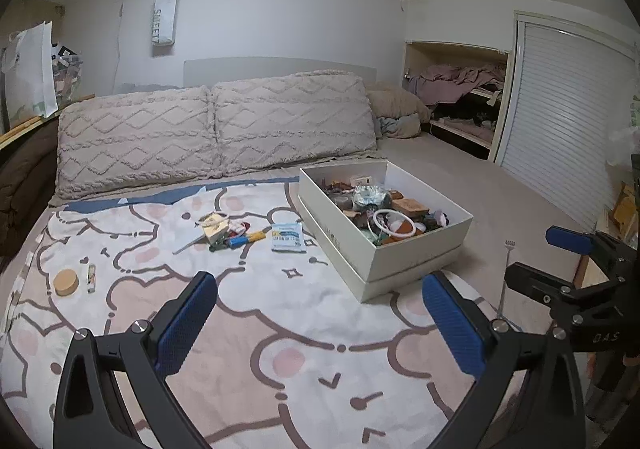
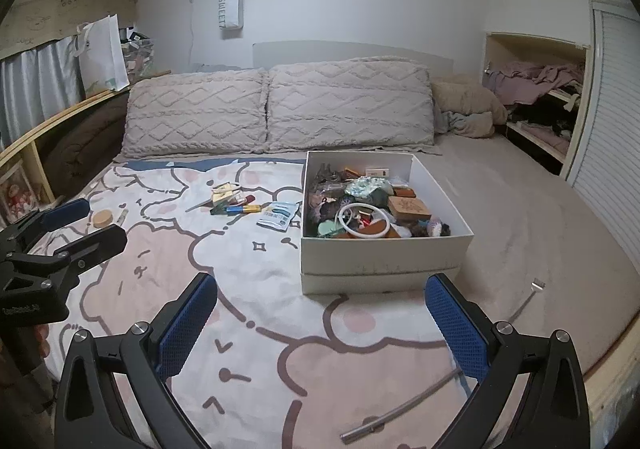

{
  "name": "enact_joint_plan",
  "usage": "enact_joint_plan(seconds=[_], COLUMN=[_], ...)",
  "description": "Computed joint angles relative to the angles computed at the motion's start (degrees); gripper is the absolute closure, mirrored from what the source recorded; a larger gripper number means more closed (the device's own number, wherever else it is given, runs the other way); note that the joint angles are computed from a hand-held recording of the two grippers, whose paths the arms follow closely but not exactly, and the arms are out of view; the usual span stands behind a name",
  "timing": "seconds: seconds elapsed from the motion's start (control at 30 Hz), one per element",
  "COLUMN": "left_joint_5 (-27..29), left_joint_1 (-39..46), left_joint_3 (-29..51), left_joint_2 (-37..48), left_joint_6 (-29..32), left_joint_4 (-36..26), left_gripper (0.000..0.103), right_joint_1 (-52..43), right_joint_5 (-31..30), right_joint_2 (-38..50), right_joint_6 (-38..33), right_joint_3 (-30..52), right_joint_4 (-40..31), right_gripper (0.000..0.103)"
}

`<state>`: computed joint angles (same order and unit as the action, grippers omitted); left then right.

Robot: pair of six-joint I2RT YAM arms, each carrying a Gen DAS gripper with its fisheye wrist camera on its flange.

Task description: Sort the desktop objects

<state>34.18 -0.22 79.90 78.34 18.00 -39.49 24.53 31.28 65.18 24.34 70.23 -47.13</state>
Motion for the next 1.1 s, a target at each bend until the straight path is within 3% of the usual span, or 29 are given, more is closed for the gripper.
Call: enact_joint_plan(seconds=[0.8, 1.1], left_joint_5=[5.5, 6.0], left_joint_1=[8.4, 9.5], left_joint_3=[-6.6, -8.2], left_joint_2=[-8.1, -9.8], left_joint_6=[8.5, 9.3], left_joint_4=[-6.5, -7.3], left_gripper=[0.000, 0.000], right_joint_1=[16.4, 18.2], right_joint_5=[14.6, 16.0], right_joint_2=[-2.4, -4.1], right_joint_6=[15.3, 17.4], right_joint_3=[-2.6, -3.3], right_joint_4=[-10.7, -12.1], right_gripper=[0.000, 0.000])
